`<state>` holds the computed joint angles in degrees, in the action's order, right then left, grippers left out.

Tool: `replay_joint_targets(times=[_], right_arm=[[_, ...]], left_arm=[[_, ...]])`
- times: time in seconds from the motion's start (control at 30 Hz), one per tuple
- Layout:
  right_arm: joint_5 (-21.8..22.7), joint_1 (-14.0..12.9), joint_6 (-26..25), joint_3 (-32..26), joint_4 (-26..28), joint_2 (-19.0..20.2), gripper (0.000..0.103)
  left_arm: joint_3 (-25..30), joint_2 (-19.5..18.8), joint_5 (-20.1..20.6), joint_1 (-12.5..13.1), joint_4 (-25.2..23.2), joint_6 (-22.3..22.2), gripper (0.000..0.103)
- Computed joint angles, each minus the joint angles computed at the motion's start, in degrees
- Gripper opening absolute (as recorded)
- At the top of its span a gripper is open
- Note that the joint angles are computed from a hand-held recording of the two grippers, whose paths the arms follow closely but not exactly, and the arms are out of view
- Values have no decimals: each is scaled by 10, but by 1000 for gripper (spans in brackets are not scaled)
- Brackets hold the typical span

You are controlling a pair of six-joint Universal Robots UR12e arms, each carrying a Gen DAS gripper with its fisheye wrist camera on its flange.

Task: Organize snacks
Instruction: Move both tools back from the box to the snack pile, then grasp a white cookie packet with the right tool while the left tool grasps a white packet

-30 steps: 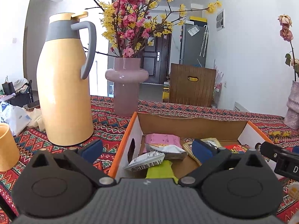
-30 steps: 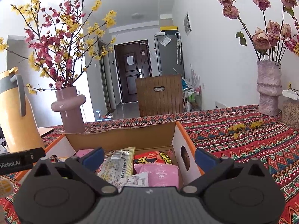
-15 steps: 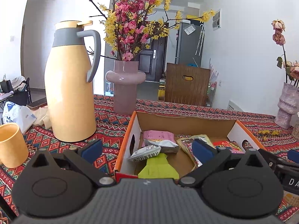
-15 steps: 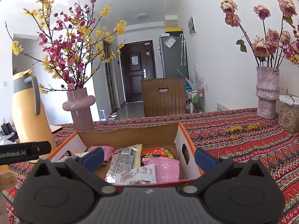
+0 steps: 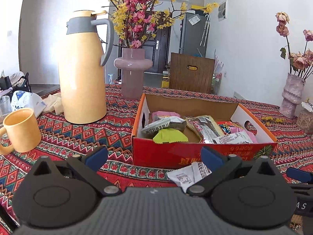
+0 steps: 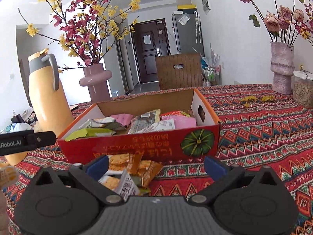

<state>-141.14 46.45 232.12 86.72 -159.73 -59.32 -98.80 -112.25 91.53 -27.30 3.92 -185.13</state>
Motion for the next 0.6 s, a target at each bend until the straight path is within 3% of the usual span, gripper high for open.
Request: replay_joint_targets(times=[0.27,0.37,0.47,0.6], right_arm=[[4,18,3,-1,5,4,103],[9,18,9,-2,12,5,99],[20,16,13,-3,11,7,93],[44,11,8,1,-17,11,73]], left_arm=[[-36,21,-8,4,2,6,103],[-43,25,-7,5,0,6,103],[-48,28,-7,6,-1,5,103],[-50,30,-8,7,-3,5,103]])
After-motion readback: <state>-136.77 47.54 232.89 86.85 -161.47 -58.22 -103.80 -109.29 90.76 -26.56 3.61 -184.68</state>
